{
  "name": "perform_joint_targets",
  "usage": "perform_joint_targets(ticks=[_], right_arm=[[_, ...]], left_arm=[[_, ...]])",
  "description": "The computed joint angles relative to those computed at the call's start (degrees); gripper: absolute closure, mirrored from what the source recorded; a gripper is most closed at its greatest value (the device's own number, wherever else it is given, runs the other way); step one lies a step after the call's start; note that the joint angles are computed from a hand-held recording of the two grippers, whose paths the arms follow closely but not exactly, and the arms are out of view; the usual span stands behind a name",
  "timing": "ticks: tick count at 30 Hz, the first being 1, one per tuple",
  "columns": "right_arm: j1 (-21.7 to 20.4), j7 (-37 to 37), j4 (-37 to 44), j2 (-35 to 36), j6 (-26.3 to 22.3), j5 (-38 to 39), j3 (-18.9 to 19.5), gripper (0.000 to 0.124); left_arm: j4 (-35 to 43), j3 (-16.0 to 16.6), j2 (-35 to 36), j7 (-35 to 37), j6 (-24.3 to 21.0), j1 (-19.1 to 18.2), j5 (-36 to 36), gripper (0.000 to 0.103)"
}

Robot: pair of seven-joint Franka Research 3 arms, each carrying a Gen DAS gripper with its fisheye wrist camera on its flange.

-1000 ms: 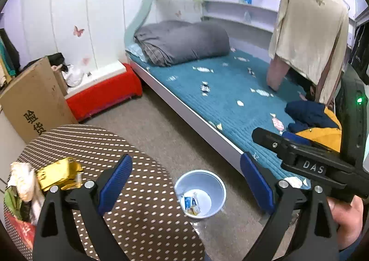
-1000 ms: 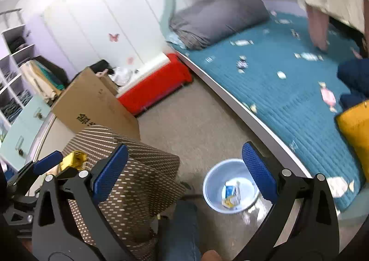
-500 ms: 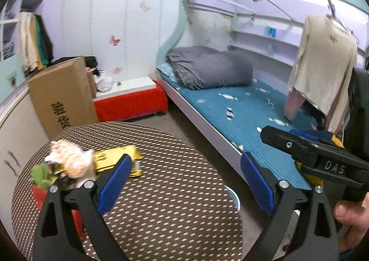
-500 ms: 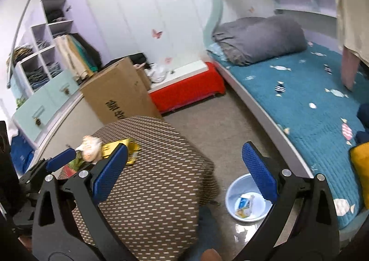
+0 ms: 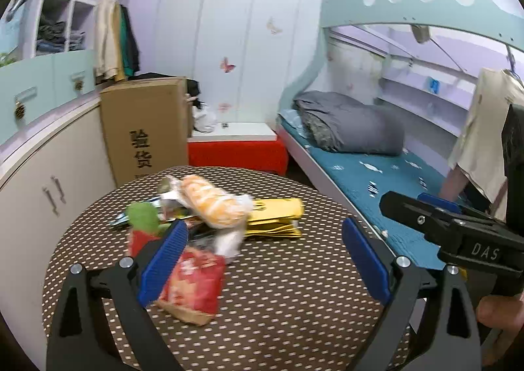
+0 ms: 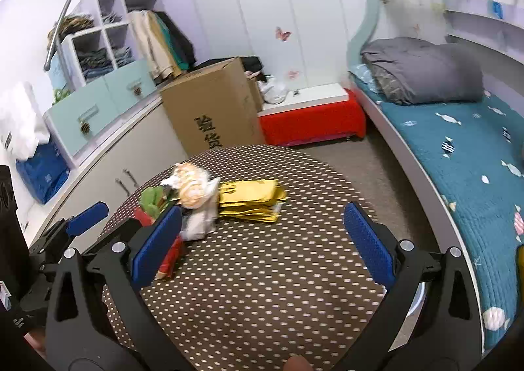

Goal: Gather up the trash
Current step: 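Move both tools back over the table, then grasp the red snack bag with the right tool while the left tool grasps the green plush leaf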

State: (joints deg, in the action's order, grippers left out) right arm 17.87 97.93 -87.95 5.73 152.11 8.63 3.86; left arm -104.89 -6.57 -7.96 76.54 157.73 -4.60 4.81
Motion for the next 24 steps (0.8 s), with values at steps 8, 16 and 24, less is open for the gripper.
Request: perform_joint_targets(ticks=[8, 16, 24], right_arm=[[3.1, -0.6, 6.6, 5.7, -4.5, -0.7, 1.5, 0.027], [6.0, -3.0, 16.9, 15.2, -12.7, 2.4, 2.7, 0.027], [9.0, -2.3, 33.6, 27.5, -22.3, 2.8, 2.4, 0.027]], left_arm=[[-8.9, 2.1, -5.8, -4.9, 3.0, 3.7, 3.4, 0.010], [-14.6, 4.2, -9.0, -7.0, 1.6, 7.0, 4.6, 0.010], [-16.8, 5.0, -10.1, -9.3, 0.8, 9.1, 5.7, 0.010]])
